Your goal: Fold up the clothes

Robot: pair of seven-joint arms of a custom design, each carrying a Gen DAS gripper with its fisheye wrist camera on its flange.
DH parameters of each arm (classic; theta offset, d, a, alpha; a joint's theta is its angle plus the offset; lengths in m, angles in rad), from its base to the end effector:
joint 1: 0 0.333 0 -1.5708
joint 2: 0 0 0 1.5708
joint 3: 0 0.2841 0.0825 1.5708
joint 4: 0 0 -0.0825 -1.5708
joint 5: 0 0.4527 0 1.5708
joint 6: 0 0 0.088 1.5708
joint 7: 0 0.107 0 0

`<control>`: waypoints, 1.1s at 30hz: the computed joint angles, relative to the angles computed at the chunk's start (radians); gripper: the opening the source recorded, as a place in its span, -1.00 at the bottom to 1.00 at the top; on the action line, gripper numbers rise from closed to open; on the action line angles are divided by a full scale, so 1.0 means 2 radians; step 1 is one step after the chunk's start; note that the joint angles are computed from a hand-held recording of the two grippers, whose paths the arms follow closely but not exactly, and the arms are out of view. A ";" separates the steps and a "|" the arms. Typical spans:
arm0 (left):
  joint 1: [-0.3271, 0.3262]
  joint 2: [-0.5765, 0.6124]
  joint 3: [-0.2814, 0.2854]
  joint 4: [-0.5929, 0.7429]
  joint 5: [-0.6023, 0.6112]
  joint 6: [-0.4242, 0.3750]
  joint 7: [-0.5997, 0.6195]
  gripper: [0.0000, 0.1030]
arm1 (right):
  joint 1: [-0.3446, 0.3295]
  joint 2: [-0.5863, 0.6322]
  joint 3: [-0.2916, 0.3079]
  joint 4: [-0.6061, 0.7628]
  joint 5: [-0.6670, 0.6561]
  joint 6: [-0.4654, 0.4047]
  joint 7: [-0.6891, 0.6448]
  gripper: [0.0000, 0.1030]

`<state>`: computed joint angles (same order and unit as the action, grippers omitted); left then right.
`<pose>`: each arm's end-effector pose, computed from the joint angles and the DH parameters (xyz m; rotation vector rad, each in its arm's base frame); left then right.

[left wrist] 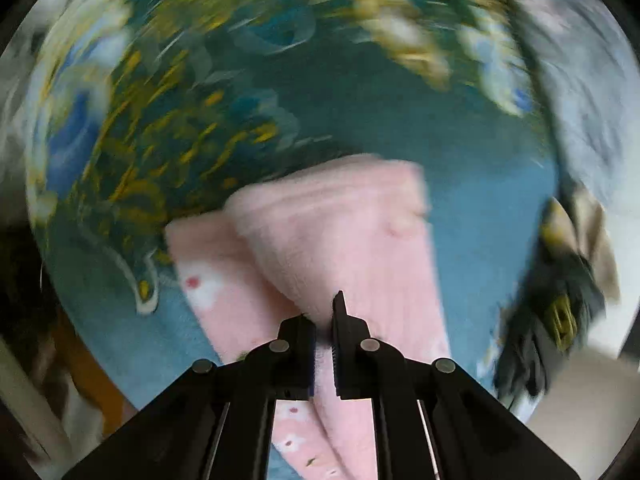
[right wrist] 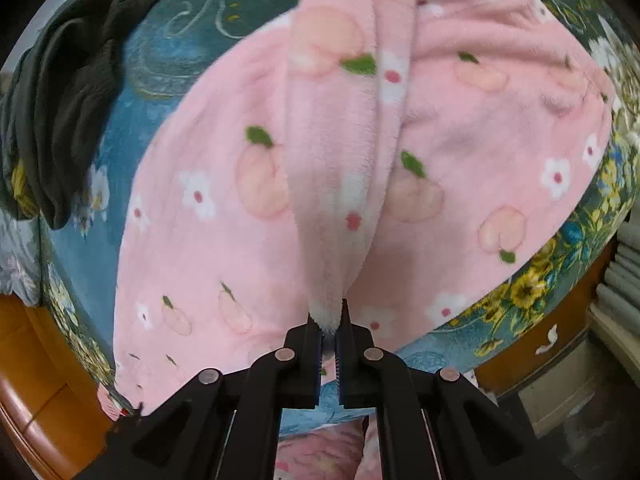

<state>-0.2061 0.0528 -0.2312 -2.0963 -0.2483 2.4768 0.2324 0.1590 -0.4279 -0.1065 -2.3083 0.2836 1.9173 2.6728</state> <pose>0.5796 -0.2695 0.3618 2.7921 -0.7083 0.4437 0.5047 0.0454 0.4650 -0.6539 2.9411 0.4547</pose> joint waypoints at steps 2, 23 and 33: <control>0.000 -0.017 -0.001 -0.009 0.010 0.033 0.041 -0.88 | -0.003 -0.002 0.005 0.010 -0.021 0.007 -0.002 -0.90; 0.006 0.017 0.007 0.025 -0.022 -0.089 0.038 -0.88 | -0.010 -0.007 0.007 0.031 -0.061 -0.033 -0.011 -0.43; 0.009 0.071 0.000 0.115 0.052 -0.162 -0.037 -0.88 | -0.064 0.106 -0.017 0.112 -0.126 0.023 -0.040 0.02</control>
<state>-0.1882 0.1939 -0.2303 -1.8665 -0.1448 2.1527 0.1578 0.0300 -0.2165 -0.1398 -2.0835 0.0317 1.9634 2.5920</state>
